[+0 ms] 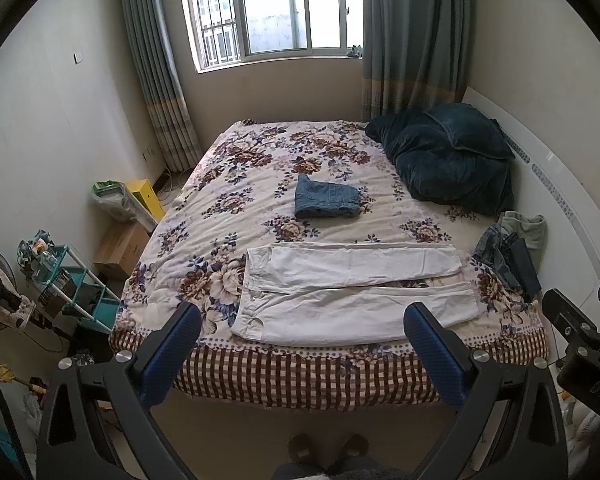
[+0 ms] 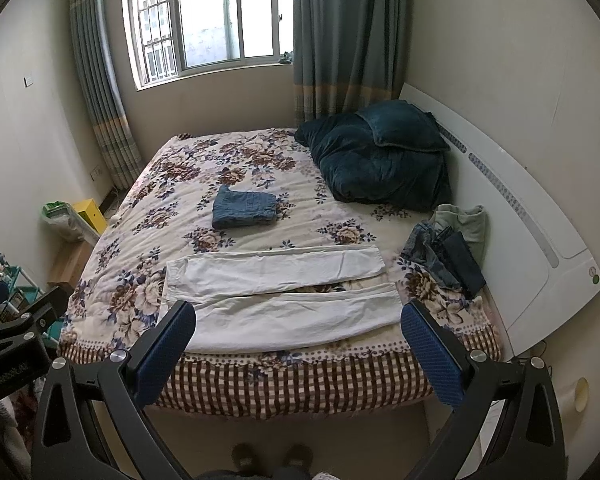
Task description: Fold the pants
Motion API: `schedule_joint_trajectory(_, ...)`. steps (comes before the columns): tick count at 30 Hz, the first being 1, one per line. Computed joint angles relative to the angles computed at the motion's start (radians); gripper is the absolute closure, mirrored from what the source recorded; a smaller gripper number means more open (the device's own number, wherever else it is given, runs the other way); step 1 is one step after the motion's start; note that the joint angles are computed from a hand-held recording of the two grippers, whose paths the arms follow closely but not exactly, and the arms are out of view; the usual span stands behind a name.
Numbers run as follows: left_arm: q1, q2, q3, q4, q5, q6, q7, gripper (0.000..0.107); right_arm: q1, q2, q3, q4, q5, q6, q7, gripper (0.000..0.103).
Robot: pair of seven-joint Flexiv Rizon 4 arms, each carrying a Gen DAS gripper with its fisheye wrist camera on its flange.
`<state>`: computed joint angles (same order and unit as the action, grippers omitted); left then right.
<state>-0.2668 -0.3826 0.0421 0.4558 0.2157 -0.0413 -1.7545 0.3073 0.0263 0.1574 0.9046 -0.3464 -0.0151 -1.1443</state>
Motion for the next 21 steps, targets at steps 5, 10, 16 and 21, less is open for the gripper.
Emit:
schedule_joint_trajectory(5, -0.001, -0.012, 0.002, -0.025, -0.001, -0.012, 0.001, 0.004, -0.001, 0.005, 0.002, 0.01, 0.001, 0.005, 0.002, 0.0)
schedule_joint_trajectory(10, -0.002, -0.008, 0.002, -0.019, 0.0, -0.006, 0.0, 0.004, -0.004, 0.007, 0.0, 0.006, 0.007, 0.001, -0.004, 0.0)
schedule_joint_trajectory(16, -0.003, -0.013, 0.005, -0.031, -0.002, -0.01, 0.003, 0.004, -0.005, 0.006, 0.001, 0.006, 0.005, 0.004, -0.002, 0.0)
schedule_joint_trajectory(21, -0.005, -0.023, 0.004, -0.044, -0.004, -0.014, 0.005, 0.004, -0.004, 0.009, 0.004, 0.012, 0.002, 0.008, 0.0, 0.0)
